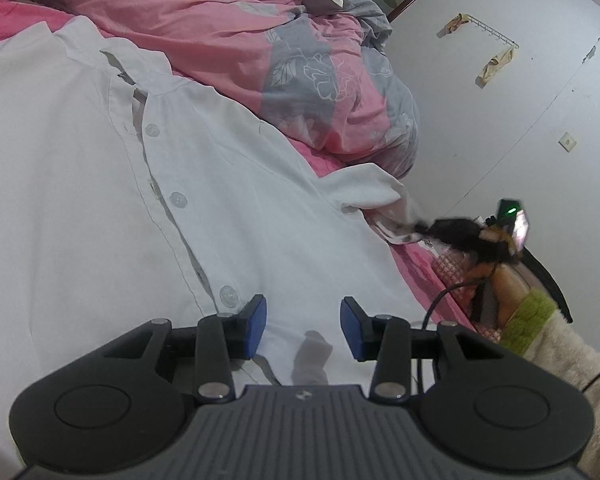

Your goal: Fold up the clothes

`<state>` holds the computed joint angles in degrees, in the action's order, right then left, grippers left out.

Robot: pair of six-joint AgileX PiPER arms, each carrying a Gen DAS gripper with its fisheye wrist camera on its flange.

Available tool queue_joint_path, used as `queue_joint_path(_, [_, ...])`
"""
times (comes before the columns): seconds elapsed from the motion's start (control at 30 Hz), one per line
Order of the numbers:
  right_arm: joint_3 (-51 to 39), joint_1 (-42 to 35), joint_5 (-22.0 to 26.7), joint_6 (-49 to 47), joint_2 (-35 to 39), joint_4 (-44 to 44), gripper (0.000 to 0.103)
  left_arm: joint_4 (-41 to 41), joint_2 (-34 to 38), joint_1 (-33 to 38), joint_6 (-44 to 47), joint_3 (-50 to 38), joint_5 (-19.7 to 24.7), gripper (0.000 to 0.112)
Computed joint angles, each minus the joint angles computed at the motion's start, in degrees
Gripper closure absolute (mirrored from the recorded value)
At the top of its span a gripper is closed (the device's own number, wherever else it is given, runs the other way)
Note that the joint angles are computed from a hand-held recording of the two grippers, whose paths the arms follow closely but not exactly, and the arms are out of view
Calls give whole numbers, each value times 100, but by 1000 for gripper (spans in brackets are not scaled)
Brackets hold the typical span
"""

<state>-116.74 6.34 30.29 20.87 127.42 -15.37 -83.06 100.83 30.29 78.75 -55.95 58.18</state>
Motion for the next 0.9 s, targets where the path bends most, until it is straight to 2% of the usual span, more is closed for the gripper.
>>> queue_joint_path(0.07, [319, 36, -408, 187, -354, -366, 99, -4, 7, 3, 1, -2, 9, 70])
queue_joint_path(0.1, [535, 67, -700, -62, -607, -215, 99, -6, 11, 6, 3, -3, 15, 70])
queue_joint_path(0.2, [1215, 223, -1638, -1685, -1361, 1086, 99, -8, 23, 22, -4, -8, 44, 70])
queue_joint_path(0.27, [1557, 603, -1856, -2831, -1869, 1887, 99, -9, 34, 33, -17, -17, 68, 70])
queue_joint_path(0.33, [1620, 1036, -1660, -3976, -2264, 2744, 98, -10, 43, 42, -22, -22, 87, 70])
queue_joint_path(0.4, [1566, 1392, -940, -5122, -2545, 3551, 95, -15, 58, 48, -31, -31, 107, 70])
queue_joint_path(0.47, [1279, 1691, 19, -6048, -2656, 4151, 78, -15, 68, 60, -37, -38, 131, 70])
queue_joint_path(0.5, [1324, 1853, 235, -6171, -2762, 4176, 60, -11, 67, 65, -41, -37, 137, 70])
queue_joint_path(0.53, [1515, 2057, 258, -6115, -2922, 4056, 40, -8, 66, 71, -44, -37, 144, 70])
queue_joint_path(0.6, [1798, 2453, 513, -5356, -3293, 3375, 30, -1, 63, 81, -50, -35, 156, 70])
queue_joint_path(0.7, [2447, 2885, 570, -4010, -4062, 2549, 26, 32, 35, 96, -122, -40, 156, 70])
queue_joint_path(0.8, [3403, 2922, 360, -2981, -5056, 3010, 20, 324, -174, 58, -603, -90, -34, 67])
queue_joint_path(0.87, [4215, 2968, 52, -2201, -5782, 3306, 17, 574, -445, 72, -1105, -75, -102, 50])
queue_joint_path(0.9, [4626, 3033, -165, -1764, -6065, 3239, 16, 712, -613, 82, -1356, -49, -154, 47])
